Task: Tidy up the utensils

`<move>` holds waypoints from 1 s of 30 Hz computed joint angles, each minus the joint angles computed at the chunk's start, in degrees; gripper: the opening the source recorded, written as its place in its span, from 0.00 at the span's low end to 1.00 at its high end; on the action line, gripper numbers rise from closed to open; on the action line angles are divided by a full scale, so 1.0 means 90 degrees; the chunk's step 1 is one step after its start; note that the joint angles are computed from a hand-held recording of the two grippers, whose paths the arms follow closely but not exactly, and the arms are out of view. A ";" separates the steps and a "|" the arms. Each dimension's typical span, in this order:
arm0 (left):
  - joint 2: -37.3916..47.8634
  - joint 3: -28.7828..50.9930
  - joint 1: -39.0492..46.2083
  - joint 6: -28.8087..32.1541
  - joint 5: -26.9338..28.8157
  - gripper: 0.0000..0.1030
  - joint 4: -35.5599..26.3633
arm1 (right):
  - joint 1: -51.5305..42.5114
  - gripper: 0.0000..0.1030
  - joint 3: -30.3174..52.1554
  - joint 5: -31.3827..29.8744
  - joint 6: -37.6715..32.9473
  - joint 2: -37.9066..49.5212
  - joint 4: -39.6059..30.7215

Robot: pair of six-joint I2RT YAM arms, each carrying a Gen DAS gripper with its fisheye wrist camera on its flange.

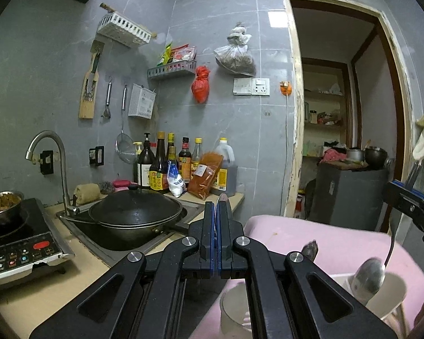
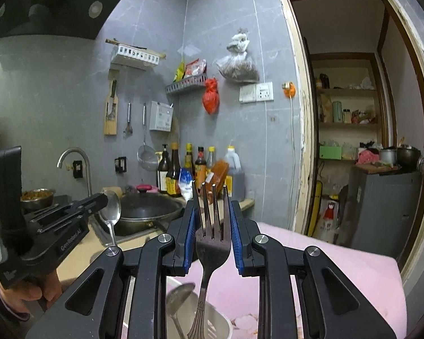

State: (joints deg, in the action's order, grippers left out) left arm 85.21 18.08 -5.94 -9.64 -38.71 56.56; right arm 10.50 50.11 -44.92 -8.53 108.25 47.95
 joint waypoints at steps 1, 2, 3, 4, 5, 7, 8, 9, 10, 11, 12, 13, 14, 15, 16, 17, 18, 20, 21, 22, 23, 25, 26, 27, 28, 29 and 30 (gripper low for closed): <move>0.0095 0.0003 -0.0024 0.0016 -0.0018 0.00 0.0067 | 0.0000 0.20 0.0029 -0.0001 -0.0015 0.0031 -0.0055; 0.0193 0.0020 -0.0030 0.0006 0.0017 0.00 0.0088 | -0.0013 0.20 0.0065 -0.0032 -0.0027 0.0075 -0.0140; 0.0255 0.0040 -0.0032 -0.0017 0.0054 0.00 0.0058 | -0.0017 0.20 0.0083 -0.0052 -0.0028 0.0104 -0.0183; 0.0297 0.0055 -0.0033 -0.0040 0.0077 0.00 0.0022 | -0.0014 0.20 0.0087 -0.0040 -0.0038 0.0135 -0.0201; 0.0347 0.0076 -0.0034 -0.0081 0.0106 0.00 -0.0025 | -0.0018 0.20 0.0083 -0.0036 -0.0080 0.0165 -0.0246; 0.0357 0.0017 -0.0032 -0.0176 0.0306 0.00 -0.0034 | -0.0033 0.20 0.0127 -0.0103 -0.0113 0.0222 -0.0379; 0.0335 -0.0037 -0.0034 -0.0210 0.0409 0.00 -0.0013 | -0.0045 0.20 0.0139 -0.0133 -0.0148 0.0241 -0.0468; 0.0308 -0.0071 -0.0007 -0.0248 0.0560 0.01 -0.0015 | -0.0055 0.20 0.0146 -0.0162 -0.0146 0.0265 -0.0480; 0.0227 -0.0095 0.0041 -0.0319 0.0784 0.02 -0.0118 | -0.0072 0.20 0.0168 -0.0244 -0.0146 0.0291 -0.0524; 0.0115 -0.0117 0.0112 -0.0412 0.1053 0.02 -0.0249 | -0.0100 0.21 0.0168 -0.0317 -0.0137 0.0289 -0.0571; 0.0021 -0.0131 0.0199 -0.0512 0.1347 0.03 -0.0372 | -0.0118 0.22 0.0150 -0.0324 -0.0112 0.0281 -0.0564; -0.0105 -0.0115 0.0225 -0.0579 0.1473 0.03 -0.0580 | -0.0152 0.25 0.0137 -0.0372 -0.0063 0.0261 -0.0571; -0.0228 -0.0059 0.0274 -0.0682 0.1633 0.04 -0.0880 | -0.0193 0.28 0.0137 -0.0447 0.0008 0.0253 -0.0572; -0.0345 -0.0014 0.0322 -0.0781 0.1797 0.05 -0.1134 | -0.0219 0.29 0.0155 -0.0519 0.0092 0.0252 -0.0574; -0.0453 0.0024 0.0348 -0.0858 0.1921 0.07 -0.1335 | -0.0245 0.30 0.0169 -0.0594 0.0174 0.0254 -0.0566; -0.0548 0.0054 0.0390 -0.0945 0.2078 0.08 -0.1517 | -0.0285 0.32 0.0169 -0.0678 0.0260 0.0243 -0.0544; -0.0625 0.0051 0.0405 -0.1009 0.2175 0.14 -0.1615 | -0.0322 0.33 0.0144 -0.0724 0.0340 0.0202 -0.0506; -0.0784 0.0017 0.0397 -0.1139 0.2319 0.27 -0.1694 | -0.0386 0.42 0.0078 -0.0816 0.0471 0.0151 -0.0369; -0.0886 -0.0026 0.0379 -0.1185 0.2347 0.33 -0.1666 | -0.0431 0.46 0.0028 -0.0874 0.0566 0.0107 -0.0267; -0.0995 -0.0054 0.0337 -0.1206 0.2331 0.35 -0.1676 | -0.0478 0.51 -0.0027 -0.0941 0.0669 0.0071 -0.0132; -0.1095 -0.0061 0.0302 -0.1204 0.2311 0.35 -0.1737 | -0.0508 0.52 -0.0053 -0.0976 0.0731 0.0068 -0.0033; -0.1327 -0.0027 0.0180 -0.1177 0.2226 0.37 -0.1990 | -0.0559 0.59 -0.0139 -0.0953 0.0858 -0.0021 0.0123; -0.1440 -0.0013 0.0113 -0.1172 0.2190 0.39 -0.2101 | -0.0587 0.68 -0.0174 -0.0947 0.0928 -0.0056 0.0189; -0.1548 -0.0032 0.0035 -0.1178 0.2131 0.45 -0.2162 | -0.0636 0.72 -0.0228 -0.0963 0.1049 -0.0086 0.0328; -0.1657 -0.0051 -0.0039 -0.1175 0.2072 0.53 -0.2198 | -0.0693 0.77 -0.0293 -0.0967 0.1166 -0.0110 0.0496; -0.1744 -0.0077 -0.0109 -0.1177 0.1990 0.56 -0.2196 | -0.0737 0.80 -0.0330 -0.0969 0.1227 -0.0121 0.0598; -0.1857 -0.0112 -0.0229 -0.1186 0.1846 0.61 -0.2199 | -0.0800 0.81 -0.0396 -0.0957 0.1287 -0.0153 0.0730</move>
State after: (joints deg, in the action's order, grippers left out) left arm 68.50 17.08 -8.00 -20.31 -22.09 36.76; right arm 3.31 46.54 -53.53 3.05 106.88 54.52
